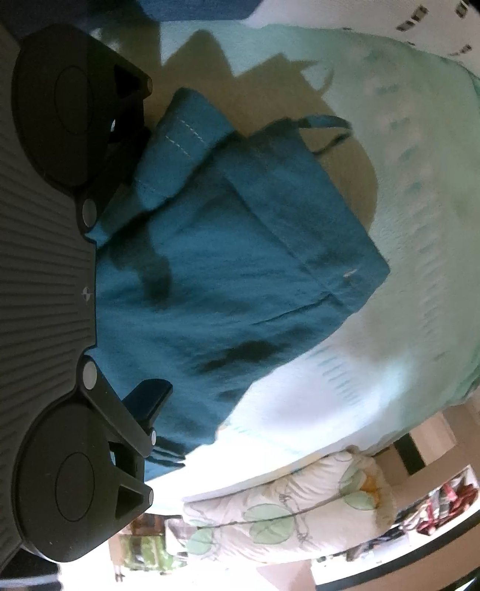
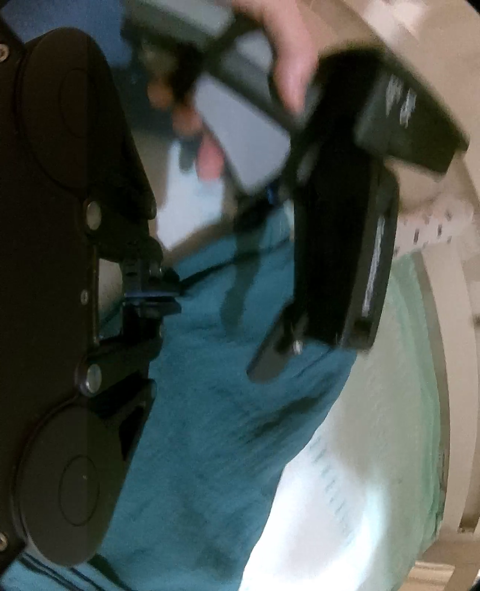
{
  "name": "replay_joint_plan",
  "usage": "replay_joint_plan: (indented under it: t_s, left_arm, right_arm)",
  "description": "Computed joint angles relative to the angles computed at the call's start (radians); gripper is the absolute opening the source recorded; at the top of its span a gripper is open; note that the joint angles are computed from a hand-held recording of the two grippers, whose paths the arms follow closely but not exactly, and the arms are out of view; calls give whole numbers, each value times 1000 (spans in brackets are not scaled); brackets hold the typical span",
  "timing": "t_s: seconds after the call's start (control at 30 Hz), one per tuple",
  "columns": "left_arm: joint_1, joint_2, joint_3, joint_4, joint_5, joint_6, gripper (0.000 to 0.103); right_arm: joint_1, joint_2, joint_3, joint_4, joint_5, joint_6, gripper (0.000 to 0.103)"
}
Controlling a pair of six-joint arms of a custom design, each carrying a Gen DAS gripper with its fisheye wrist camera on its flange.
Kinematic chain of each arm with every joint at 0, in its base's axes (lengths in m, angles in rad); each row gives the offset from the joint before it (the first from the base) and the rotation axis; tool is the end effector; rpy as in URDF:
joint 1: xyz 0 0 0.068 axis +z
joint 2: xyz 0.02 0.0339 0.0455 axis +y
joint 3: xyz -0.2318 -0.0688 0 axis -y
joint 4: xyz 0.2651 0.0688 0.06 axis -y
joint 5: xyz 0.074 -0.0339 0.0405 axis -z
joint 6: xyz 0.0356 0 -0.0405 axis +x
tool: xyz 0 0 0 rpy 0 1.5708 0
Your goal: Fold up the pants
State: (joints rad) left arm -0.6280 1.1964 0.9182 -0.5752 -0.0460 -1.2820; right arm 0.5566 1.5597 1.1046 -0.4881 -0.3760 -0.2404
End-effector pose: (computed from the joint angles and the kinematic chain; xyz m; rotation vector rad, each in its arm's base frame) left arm 0.2264 -0.1624 0.2316 -0.8526 2.4443 -0.7578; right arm 0.2859 0.1933 0.1960 -1.1196 2.2588 0.6013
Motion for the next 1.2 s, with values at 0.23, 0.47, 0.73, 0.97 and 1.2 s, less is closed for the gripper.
replay_joint_plan:
  t_s: [0.23, 0.47, 0.73, 0.97, 1.2]
  left_arm:
    - [-24, -88, -118, 110, -89, -211, 102]
    - [-41, -128, -118, 7, -147, -227, 24]
    - [-158, -60, 47, -180, -361, -125, 21]
    - [-206, 45, 224, -249, -472, 13, 21]
    - [-245, 147, 349, -242, -505, 77, 21]
  right_arm:
    - [-7, -18, -43, -10, -23, -1, 9]
    - [-24, -4, -26, 18, -34, 49, 13]
    - [-130, -112, -48, -61, -116, 103, 19]
    - [-351, -76, -5, -58, -151, 237, 19]
    - [-413, 38, 8, -166, -75, 211, 5]
